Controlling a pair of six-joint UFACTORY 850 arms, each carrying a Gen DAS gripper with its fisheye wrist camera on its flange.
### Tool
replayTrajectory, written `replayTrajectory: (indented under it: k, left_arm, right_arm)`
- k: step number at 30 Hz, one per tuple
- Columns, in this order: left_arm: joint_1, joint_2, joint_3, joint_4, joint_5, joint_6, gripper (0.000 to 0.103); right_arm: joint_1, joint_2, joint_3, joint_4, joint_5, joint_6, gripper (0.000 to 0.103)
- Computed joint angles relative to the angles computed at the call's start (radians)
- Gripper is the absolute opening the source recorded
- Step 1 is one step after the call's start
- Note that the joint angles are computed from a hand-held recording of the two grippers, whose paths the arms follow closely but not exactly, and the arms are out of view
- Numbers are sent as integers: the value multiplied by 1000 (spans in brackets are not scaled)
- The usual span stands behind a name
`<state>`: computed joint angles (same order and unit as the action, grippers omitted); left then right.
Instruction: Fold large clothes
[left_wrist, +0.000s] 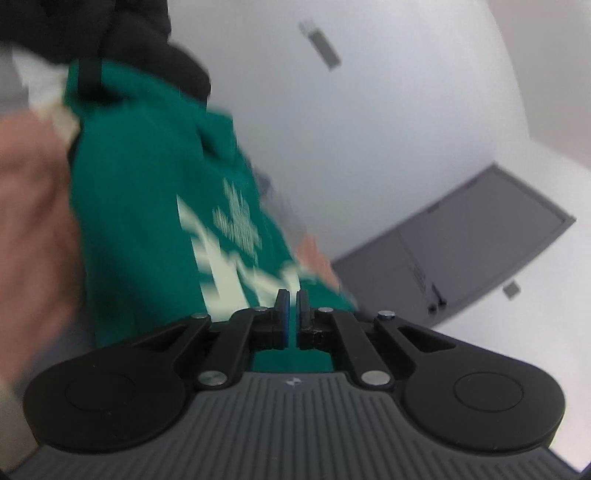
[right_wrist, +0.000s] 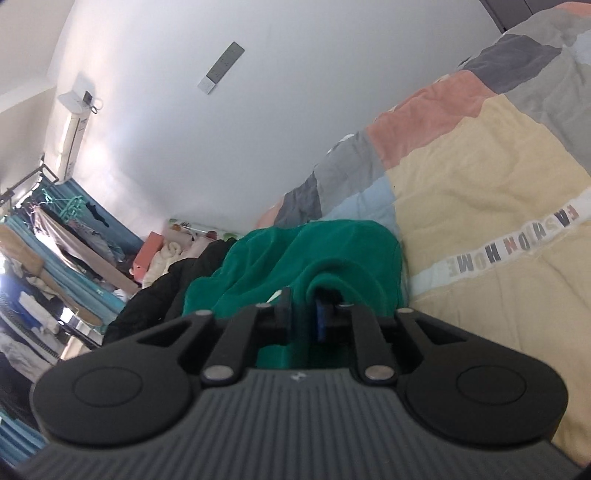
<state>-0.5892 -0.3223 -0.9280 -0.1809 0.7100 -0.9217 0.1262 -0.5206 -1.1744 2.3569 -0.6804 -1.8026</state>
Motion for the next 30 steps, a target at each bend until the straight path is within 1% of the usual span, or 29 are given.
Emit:
replayTrajectory:
  k: [1,2,3,4,6,7,8,9,10,11,13,14,16,18,19,20,22,23,25,26,27,28,30]
  left_arm:
    - [-17,-1,-3,9,-21,-13,14]
    - [-32,-2,-7,15,-47,-26,21]
    - [-45,-4,-12,29,-75,-43,37]
    - [-57,-7,-18,35,-102,-53,50]
    - [-78,-13,-27,45,-157,-98,56]
    - [-80,-20,-35,64,-192,-144,61]
    - [-72,-30,-45,90,-222,-189,64]
    - [-70,-37,-51,97,-250,-221,69]
    - [-75,-40,-51,81,-274,-229,72]
    - [-81,-45,-59,69,-301,-235,74]
    - [-72,-56,-80,122,-358,-307,81]
    - [-57,-84,-105,174,-367,-358,81]
    - [-58,-88,-109,170,-384,-394,82]
    - [-62,-94,-110,94,-388,-353,82]
    - [-64,-104,-114,26,-379,-310,82]
    - [-62,-113,-117,-4,-363,-301,81]
    - [-51,-135,-116,23,-300,-364,77]
    - [-51,-138,-112,7,-273,-360,70]
    - [-47,-129,-110,-29,-281,-294,34]
    - [-48,-117,-103,-82,-275,-223,24]
    - [-48,-104,-93,-125,-261,-165,11]
    - [-48,-84,-80,-177,-246,-96,8]
    - [-53,-34,-43,-321,-191,70,7]
  right_arm:
    - [-2,12,18,0,-8,-2,44]
    - [-5,25,38,4,-23,-8,51]
    - [-6,42,60,8,-35,-10,61]
    - [-5,52,75,9,-38,-12,63]
    - [-3,76,104,20,-33,-32,63]
    - [1,88,115,30,-21,-48,64]
    - [5,99,124,38,3,-63,65]
    - [9,104,127,42,23,-74,66]
    - [12,109,127,40,48,-80,66]
    - [13,107,123,33,61,-78,66]
    - [11,99,114,9,73,-45,66]
    - [8,92,109,-8,70,-16,66]
    - [1,76,97,-39,56,39,66]
    - [-2,63,88,-52,54,64,66]
    - [-2,59,84,-54,58,68,66]
    - [-1,56,81,-55,62,71,66]
    - [-1,47,73,-63,69,84,66]
    - [-1,42,69,-69,70,94,66]
    - [-2,35,63,-81,70,117,66]
    - [-4,32,59,-91,70,133,66]
    - [-6,28,54,-108,69,156,66]
    - [-8,26,50,-124,68,176,66]
    - [-13,26,50,-139,47,193,66]
